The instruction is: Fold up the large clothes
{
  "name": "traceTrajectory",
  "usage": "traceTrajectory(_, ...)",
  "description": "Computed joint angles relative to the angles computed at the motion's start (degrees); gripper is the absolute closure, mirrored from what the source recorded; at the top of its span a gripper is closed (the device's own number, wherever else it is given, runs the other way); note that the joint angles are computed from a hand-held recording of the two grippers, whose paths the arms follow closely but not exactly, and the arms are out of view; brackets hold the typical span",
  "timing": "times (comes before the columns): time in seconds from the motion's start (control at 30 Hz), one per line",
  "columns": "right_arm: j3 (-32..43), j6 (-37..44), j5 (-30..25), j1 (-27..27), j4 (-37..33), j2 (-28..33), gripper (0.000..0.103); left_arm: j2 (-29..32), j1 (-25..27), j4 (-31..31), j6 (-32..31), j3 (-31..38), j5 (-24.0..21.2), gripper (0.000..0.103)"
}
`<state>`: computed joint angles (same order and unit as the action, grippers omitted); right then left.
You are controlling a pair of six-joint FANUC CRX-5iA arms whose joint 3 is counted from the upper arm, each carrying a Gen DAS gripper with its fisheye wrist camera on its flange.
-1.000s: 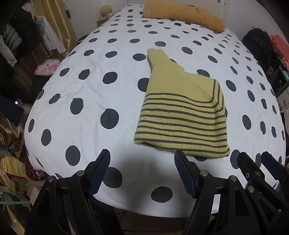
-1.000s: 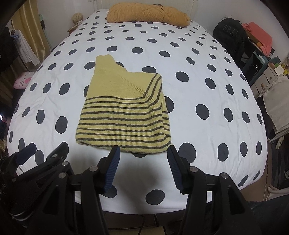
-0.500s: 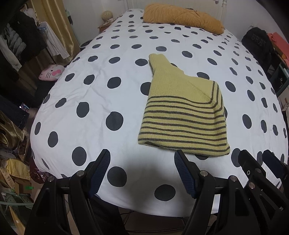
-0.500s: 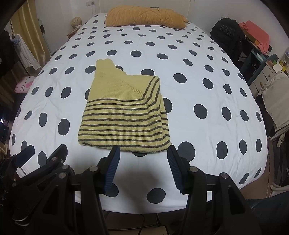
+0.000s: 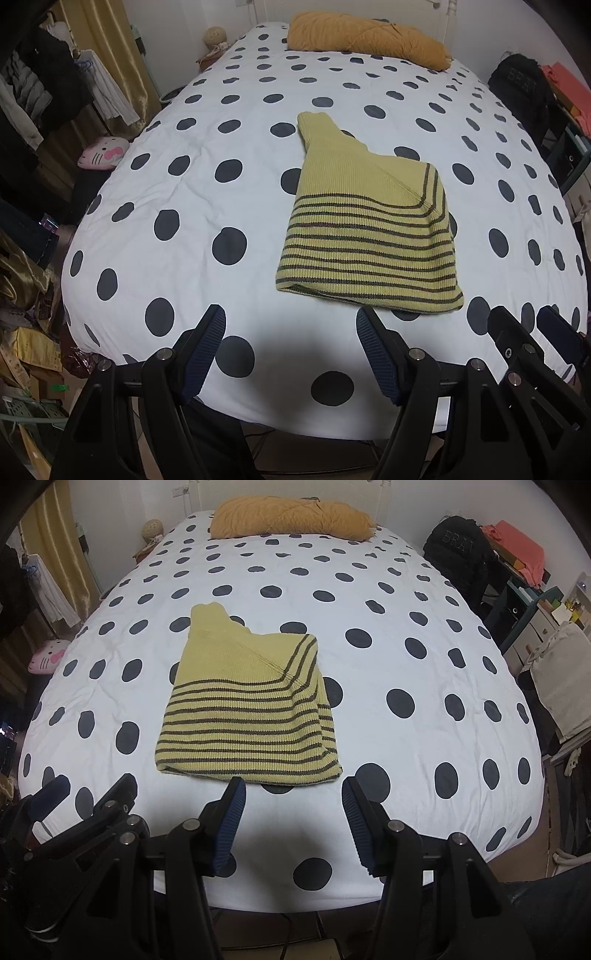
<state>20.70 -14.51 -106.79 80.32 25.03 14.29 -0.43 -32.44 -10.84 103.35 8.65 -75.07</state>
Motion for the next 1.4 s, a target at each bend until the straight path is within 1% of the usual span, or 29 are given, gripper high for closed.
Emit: traceTrajectory(1.4,-0.23,-0.43,-0.06,0.31,0.03,-0.15,0.048,-0.47,0.46,1.52,-0.2,-0.46,0.18,0.029)
